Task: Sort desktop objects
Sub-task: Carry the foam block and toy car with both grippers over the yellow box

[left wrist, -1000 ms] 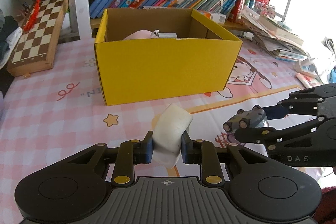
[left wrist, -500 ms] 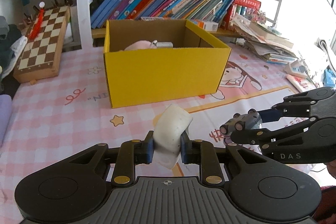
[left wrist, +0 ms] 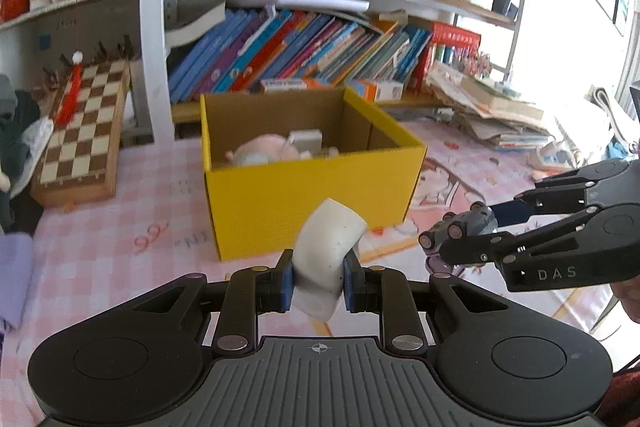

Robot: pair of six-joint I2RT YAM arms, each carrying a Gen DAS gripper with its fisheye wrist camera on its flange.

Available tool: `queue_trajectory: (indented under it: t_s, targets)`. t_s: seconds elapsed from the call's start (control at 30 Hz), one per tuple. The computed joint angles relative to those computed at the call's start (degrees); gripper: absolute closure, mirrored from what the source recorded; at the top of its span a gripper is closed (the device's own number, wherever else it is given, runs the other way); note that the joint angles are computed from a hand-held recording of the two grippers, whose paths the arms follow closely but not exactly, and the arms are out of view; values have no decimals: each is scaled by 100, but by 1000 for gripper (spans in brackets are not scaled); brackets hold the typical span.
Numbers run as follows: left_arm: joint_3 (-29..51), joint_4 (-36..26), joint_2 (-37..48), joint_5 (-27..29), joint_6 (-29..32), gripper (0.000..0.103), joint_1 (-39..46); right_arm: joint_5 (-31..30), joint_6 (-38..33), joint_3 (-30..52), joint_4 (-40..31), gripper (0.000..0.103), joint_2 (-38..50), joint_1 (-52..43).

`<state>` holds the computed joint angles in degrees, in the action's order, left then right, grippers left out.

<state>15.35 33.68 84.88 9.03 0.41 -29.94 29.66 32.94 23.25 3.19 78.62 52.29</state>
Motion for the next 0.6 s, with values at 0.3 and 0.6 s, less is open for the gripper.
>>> queue_trajectory:
  t_s: [0.3, 0.6]
  targets:
    - [627, -156, -47, -99, 171, 81, -148, -417, -1422, 291, -8, 63, -684, -973]
    - [1531, -86, 592, -400, 286, 82, -345, -1224, -2843, 855, 366, 63, -469, -2212]
